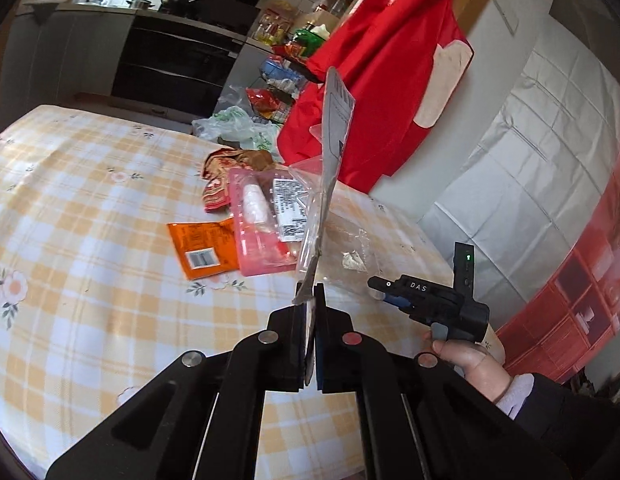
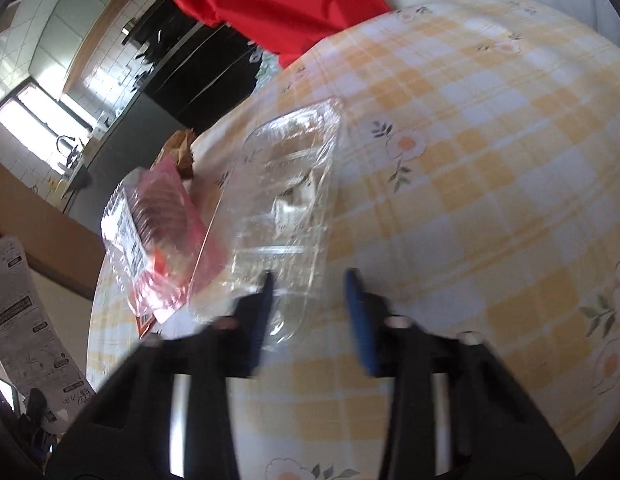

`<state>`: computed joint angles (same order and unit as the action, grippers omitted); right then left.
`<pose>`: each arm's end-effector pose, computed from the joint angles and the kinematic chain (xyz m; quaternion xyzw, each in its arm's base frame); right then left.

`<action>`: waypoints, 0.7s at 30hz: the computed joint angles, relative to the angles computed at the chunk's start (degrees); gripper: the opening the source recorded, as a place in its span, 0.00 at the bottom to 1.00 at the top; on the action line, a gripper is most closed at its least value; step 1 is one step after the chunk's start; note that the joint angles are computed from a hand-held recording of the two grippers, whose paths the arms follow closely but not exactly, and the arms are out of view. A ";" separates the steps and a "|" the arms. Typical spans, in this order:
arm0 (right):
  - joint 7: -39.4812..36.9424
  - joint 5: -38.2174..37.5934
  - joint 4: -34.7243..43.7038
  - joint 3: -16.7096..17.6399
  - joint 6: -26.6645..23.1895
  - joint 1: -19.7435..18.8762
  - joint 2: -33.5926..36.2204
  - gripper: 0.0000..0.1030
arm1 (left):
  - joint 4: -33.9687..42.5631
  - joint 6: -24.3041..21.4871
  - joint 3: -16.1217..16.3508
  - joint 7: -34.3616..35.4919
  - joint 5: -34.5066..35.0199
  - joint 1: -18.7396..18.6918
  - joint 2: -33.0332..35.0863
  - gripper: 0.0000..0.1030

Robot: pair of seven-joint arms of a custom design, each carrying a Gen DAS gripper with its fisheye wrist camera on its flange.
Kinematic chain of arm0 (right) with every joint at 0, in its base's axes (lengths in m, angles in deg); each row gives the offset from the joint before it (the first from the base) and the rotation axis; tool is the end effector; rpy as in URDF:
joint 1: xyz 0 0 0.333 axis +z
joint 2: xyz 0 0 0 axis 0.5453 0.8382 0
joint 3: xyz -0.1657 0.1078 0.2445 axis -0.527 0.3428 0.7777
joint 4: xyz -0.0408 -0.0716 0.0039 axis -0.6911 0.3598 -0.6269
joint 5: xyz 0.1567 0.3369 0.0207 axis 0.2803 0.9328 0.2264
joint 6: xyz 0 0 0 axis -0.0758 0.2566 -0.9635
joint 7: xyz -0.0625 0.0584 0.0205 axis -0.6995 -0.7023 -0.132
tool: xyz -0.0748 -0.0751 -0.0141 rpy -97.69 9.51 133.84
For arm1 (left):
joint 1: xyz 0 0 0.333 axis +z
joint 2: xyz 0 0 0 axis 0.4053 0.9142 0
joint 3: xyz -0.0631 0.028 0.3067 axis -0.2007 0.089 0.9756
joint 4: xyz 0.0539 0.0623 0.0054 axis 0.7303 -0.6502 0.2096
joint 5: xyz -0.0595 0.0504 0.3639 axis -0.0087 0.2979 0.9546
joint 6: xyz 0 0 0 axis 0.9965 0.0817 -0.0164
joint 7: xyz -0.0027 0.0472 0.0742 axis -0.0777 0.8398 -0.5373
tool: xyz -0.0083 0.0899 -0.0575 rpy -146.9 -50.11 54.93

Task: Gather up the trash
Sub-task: 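Grasp the clear plastic tray with the right tool while the left tool holds the printed bag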

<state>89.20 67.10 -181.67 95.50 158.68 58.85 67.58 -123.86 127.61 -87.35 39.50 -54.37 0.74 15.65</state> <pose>0.5580 0.3309 0.3249 -0.5505 0.7384 -0.0126 0.3893 0.4185 -0.3063 0.4227 -0.5990 0.6302 -0.4848 0.0945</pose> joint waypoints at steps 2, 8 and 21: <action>0.61 0.73 -1.38 0.20 2.05 0.24 -0.96 0.17 | -2.26 0.85 -0.24 2.21 -3.19 -0.56 -2.03 0.04; 0.64 2.78 -6.63 -5.77 6.95 7.07 -5.72 0.13 | -6.74 2.62 -2.24 1.05 -5.55 1.45 -5.23 0.04; -17.43 21.12 -14.36 -11.50 17.10 19.61 -16.31 0.08 | -12.26 2.38 -9.08 -1.89 -7.79 5.12 -12.28 0.04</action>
